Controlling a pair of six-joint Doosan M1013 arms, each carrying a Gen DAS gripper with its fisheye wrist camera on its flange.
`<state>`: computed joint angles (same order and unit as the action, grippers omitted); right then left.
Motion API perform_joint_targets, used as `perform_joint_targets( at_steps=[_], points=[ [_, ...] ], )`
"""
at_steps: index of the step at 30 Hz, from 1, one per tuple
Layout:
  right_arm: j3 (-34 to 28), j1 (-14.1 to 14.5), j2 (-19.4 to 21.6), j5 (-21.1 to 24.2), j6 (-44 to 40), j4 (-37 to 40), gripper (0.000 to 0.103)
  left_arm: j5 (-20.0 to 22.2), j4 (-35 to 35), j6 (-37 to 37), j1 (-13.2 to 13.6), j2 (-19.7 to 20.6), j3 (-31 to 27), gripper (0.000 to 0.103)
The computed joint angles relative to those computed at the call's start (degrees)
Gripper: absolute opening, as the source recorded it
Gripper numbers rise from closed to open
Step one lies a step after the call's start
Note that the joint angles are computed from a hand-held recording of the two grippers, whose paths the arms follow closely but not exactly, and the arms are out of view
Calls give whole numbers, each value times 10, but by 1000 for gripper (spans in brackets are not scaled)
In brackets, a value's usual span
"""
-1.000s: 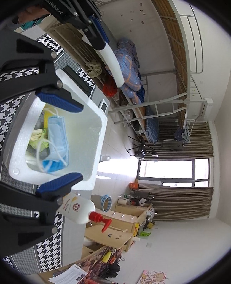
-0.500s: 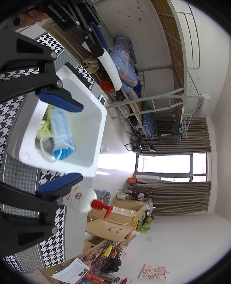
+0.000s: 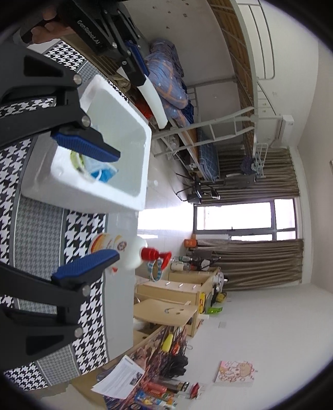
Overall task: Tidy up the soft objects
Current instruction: 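Lower the white strip into the foam box and open the left gripper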
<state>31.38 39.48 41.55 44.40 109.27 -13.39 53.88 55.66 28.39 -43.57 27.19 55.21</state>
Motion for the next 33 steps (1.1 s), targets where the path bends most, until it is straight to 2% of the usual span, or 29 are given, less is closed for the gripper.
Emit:
perform_joint_targets(
  at_steps=[3,7,11,19,33],
  points=[
    [19,-2,-10,-6,15,-13,75,0,-6,7,0,6,-8,20],
    [54,-4,-28,-32,43,-39,90,3,-16,19,0,15,-21,20],
    [89,-5,-47,-58,74,-73,96,2,-29,33,1,23,-33,20],
    [105,-7,-55,-56,104,-98,97,8,-41,43,0,39,-56,20],
    [118,-10,-62,-63,98,-93,97,23,-49,59,0,55,-81,20]
  ],
)
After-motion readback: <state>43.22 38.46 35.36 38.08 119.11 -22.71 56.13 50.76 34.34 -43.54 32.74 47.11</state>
